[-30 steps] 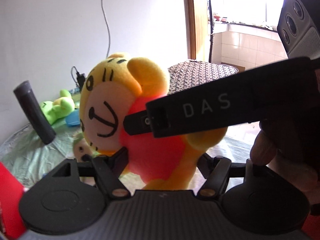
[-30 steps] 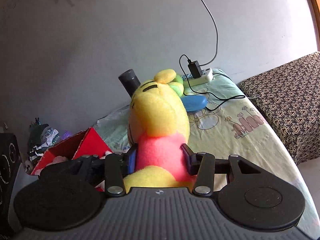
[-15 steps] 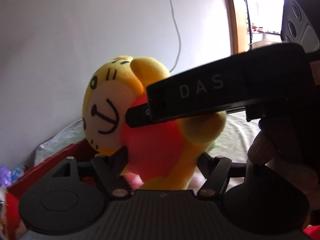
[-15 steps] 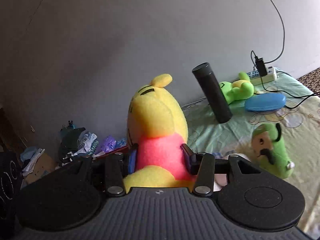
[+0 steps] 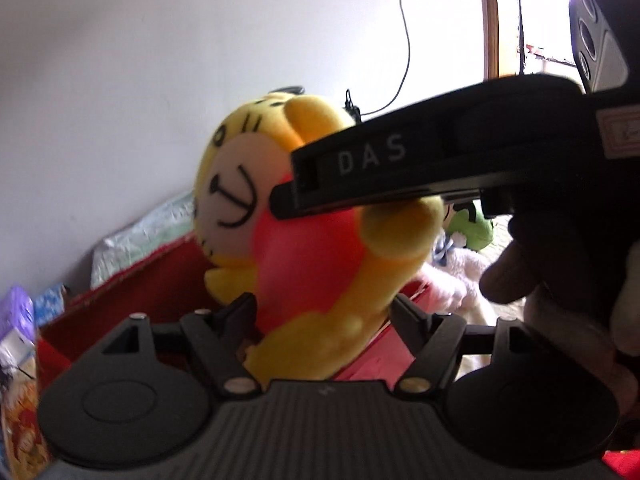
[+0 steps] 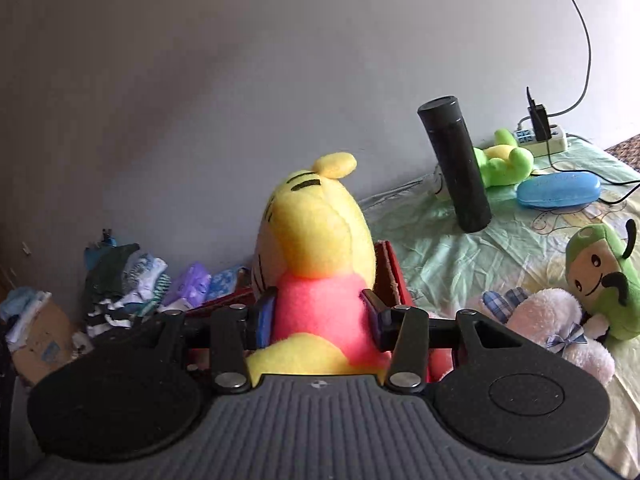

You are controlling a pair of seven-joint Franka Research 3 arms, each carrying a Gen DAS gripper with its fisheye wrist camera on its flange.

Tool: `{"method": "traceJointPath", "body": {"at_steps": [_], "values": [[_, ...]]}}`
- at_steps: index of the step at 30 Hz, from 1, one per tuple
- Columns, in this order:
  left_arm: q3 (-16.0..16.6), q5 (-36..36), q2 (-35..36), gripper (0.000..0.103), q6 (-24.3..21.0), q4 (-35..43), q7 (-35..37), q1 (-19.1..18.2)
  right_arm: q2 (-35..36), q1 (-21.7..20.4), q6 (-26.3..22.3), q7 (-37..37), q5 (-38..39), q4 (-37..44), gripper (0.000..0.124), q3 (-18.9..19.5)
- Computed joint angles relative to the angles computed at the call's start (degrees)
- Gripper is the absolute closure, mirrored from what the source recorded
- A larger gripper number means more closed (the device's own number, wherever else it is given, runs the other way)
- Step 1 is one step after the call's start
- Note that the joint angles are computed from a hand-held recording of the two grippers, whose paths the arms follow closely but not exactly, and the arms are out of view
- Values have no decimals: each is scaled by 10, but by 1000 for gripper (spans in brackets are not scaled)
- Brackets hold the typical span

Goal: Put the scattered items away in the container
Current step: 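Lift the tiger plush with both grippers and carry it to the red box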

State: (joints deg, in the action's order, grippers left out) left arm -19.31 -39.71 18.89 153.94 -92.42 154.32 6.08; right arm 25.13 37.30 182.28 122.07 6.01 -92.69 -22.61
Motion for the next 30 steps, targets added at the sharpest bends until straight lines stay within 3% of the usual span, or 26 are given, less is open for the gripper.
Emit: {"method": "traceJointPath", "body": {"at_steps": [2,4,10,15,17,22,27,30], "values": [[0,-4,15,23,-15,19,-3,6,26,54,-51,34,-26,30,77,-72],[3,0,29,24,-29,40,-15,9,44,67,-102,56,-54,60,77,-95],[3,39,88,27,-87,123,-63,17,85,32,-240,58,-102,149,77,-59],[-1,69,124,27,-131,176,-99,25,100,5,-278,61,-142,184,75,-26],[-9,52,94,27,-134,138,-83,42,101,-4,-281,70,-157,189,73,-14],[-4,38,78,27,-149,124,-80,39,76,-27,-237,113,-182,155,70,15],[13,57,115,27,-207,190,-141,25,47,19,-136,259,-280,87,68,-58],[13,68,142,27,-249,234,-182,22,33,15,-101,301,-305,63,77,-62]]}}
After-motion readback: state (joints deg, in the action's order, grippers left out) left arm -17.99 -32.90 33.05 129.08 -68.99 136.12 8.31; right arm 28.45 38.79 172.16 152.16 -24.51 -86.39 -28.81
